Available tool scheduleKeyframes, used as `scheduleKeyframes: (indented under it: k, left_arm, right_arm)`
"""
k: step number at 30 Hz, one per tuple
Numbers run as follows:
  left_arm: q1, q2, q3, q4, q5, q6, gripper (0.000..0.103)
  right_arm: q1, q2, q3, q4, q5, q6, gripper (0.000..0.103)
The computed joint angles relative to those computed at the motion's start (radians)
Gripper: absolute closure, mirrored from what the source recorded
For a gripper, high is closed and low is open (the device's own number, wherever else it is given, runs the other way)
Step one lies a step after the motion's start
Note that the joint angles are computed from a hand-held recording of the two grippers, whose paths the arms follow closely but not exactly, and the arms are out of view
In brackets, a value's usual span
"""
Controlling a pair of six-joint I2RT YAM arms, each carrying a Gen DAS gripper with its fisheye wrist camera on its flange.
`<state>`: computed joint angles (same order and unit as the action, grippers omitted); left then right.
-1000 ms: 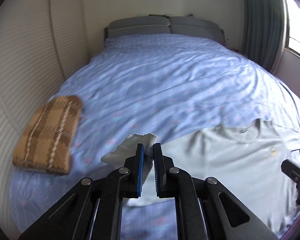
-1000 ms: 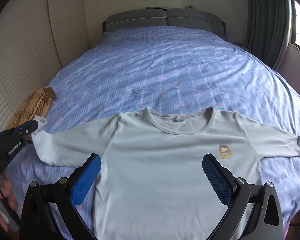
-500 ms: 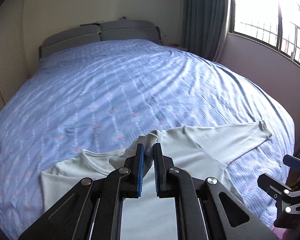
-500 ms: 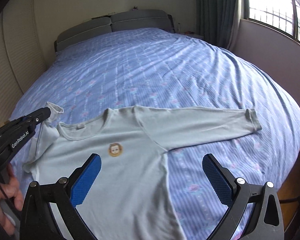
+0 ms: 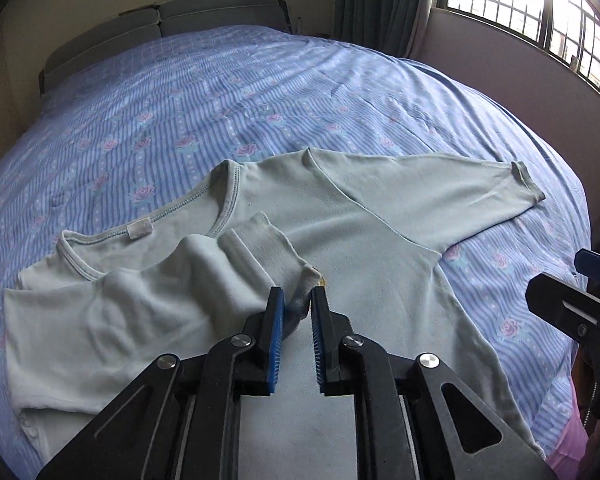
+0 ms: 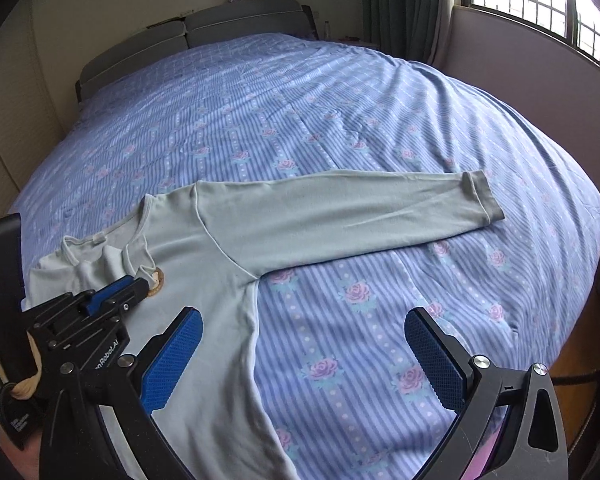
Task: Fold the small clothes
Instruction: 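Carry the sleeve across the shirt body with the left tool and release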
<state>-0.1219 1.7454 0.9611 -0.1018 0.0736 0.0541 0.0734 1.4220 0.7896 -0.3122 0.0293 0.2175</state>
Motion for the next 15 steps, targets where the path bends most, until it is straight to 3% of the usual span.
scheduleKeyframes:
  k: [2, 3, 10, 13, 15]
  left_arm:
    - [0.002, -0.042, -0.024, -0.005, -0.025, 0.004, 0.062]
    - [0.011, -0.070, -0.041, -0.011, -0.028, 0.005, 0.060]
    - [0.201, -0.207, -0.116, -0.073, 0.002, 0.017, 0.060]
    - [0.315, -0.217, -0.122, -0.078, 0.012, 0.027, 0.059]
    - [0.385, -0.206, -0.114, -0.075, 0.018, 0.022, 0.058]
  right_arm:
    - [0.008, 0.007, 0.005, 0.003, -0.002, 0.000, 0.001]
    - [0.014, 0.012, 0.010, 0.006, -0.002, -0.001, 0.001]
    - [0.092, 0.095, 0.098, 0.073, -0.071, -0.020, 0.003]
    - [0.134, 0.180, 0.170, 0.122, -0.136, -0.059, 0.021]
    - [0.152, 0.268, 0.247, 0.122, -0.208, -0.087, 0.039]
